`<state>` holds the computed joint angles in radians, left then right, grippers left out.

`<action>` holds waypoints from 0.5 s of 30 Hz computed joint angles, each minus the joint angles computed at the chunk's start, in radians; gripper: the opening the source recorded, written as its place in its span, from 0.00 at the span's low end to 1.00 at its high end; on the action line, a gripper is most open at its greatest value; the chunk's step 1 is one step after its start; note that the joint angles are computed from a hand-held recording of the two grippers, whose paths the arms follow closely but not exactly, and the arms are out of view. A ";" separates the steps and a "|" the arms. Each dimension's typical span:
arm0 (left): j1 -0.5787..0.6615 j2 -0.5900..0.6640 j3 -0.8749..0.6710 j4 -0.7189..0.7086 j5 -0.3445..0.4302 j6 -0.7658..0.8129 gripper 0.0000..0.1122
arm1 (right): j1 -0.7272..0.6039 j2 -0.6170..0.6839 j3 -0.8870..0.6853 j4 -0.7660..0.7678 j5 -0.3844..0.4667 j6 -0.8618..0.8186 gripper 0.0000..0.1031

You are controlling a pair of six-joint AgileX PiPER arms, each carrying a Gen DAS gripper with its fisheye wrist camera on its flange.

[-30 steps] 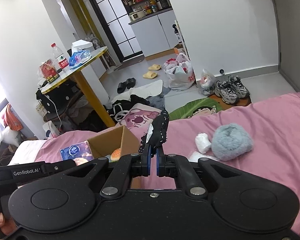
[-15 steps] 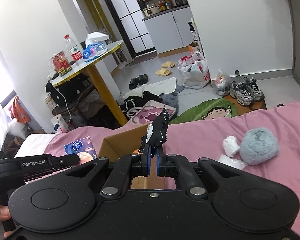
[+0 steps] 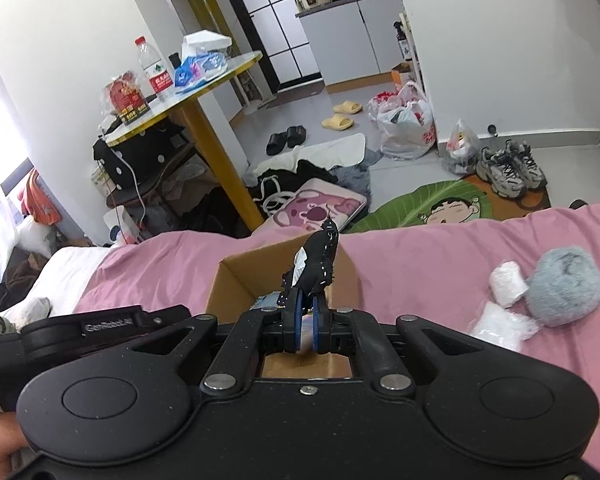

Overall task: Organize soft objects
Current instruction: 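Carry the tissue pack in the left tool while the right tool carries the lace item to the box, then open the left tool to drop the tissue pack while the right tool drops the lace item into the box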

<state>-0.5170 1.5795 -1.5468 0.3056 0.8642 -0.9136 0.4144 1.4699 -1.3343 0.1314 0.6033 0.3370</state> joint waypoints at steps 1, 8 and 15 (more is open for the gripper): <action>0.012 0.005 0.006 -0.014 -0.008 0.007 0.15 | 0.006 0.009 -0.007 -0.001 0.001 0.002 0.05; 0.060 0.011 0.048 -0.059 -0.028 0.007 0.19 | 0.034 0.094 -0.058 0.029 0.011 0.008 0.05; 0.095 0.021 0.012 -0.112 0.017 0.113 0.51 | 0.066 0.176 -0.109 0.073 0.017 -0.003 0.05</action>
<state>-0.4224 1.6010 -1.5348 0.1939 0.8815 -0.8008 0.4807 1.6459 -1.4435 0.2044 0.6200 0.3343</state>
